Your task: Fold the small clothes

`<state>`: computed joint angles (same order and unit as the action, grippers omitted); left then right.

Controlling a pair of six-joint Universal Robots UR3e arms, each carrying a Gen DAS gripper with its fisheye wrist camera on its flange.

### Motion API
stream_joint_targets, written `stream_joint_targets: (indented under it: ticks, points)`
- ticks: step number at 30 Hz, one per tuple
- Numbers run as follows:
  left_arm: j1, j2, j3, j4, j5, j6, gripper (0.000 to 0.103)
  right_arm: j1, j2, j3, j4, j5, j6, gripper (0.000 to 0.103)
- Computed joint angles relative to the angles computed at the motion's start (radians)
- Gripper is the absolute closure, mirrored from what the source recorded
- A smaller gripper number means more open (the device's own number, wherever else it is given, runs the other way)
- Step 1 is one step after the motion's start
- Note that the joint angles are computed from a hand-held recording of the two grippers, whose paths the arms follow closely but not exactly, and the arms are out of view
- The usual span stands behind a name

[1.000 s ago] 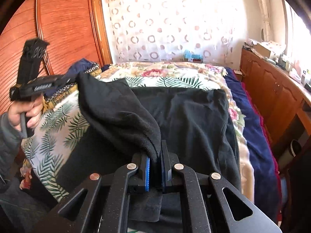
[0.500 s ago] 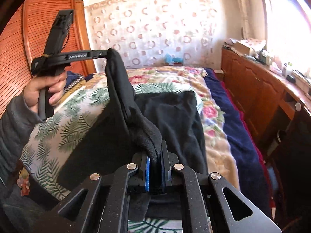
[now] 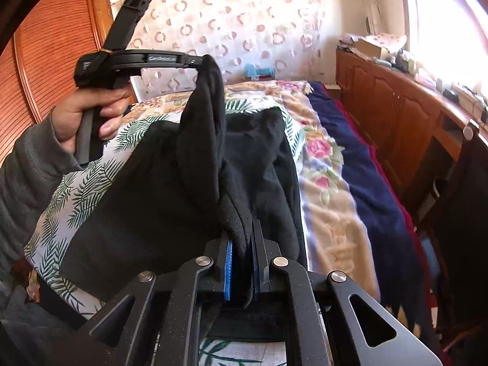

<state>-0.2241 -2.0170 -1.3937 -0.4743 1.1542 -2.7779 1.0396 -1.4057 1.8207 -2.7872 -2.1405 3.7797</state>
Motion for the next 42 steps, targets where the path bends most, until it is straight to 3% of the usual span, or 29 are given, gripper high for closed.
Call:
stream_joint_targets:
  ticks: [5, 8, 12, 14, 15, 17, 18, 25, 29, 42]
  points:
    - [-0.049, -0.106, 0.142, -0.029, 0.048, -0.015, 0.097, -0.004, -0.005, -0.026, 0.079, -0.036, 0.035, 0.087]
    - [-0.071, -0.171, 0.244, -0.086, 0.062, -0.014, 0.097, -0.014, -0.022, -0.024, 0.117, -0.055, 0.067, 0.071]
    - [-0.082, -0.217, 0.350, -0.208, 0.064, -0.009, 0.094, -0.025, -0.033, 0.004, 0.084, -0.050, 0.069, 0.068]
    - [-0.069, -0.182, 0.291, -0.172, 0.035, 0.001, 0.063, -0.028, -0.025, -0.002, 0.081, -0.051, 0.064, 0.067]
    - [-0.062, -0.167, 0.266, -0.158, 0.016, 0.004, 0.055, -0.029, -0.018, -0.008, 0.078, -0.048, 0.062, 0.067]
    - [-0.046, -0.138, 0.235, -0.165, -0.018, 0.010, 0.028, -0.032, -0.007, -0.024, 0.085, -0.048, 0.054, 0.067]
    - [-0.037, -0.123, 0.220, -0.170, -0.032, 0.012, 0.024, -0.030, 0.002, -0.034, 0.089, -0.051, 0.053, 0.067]
    - [0.028, 0.042, -0.006, -0.119, -0.076, 0.062, 0.023, -0.012, 0.017, -0.045, 0.091, -0.090, 0.038, 0.066]
    - [0.084, 0.179, -0.208, -0.070, -0.097, 0.097, 0.023, -0.012, 0.014, -0.022, 0.072, -0.091, 0.035, 0.060]
    - [0.331, 0.653, -0.812, -0.080, -0.151, 0.257, 0.023, -0.064, 0.017, 0.045, -0.031, -0.013, 0.009, 0.060]
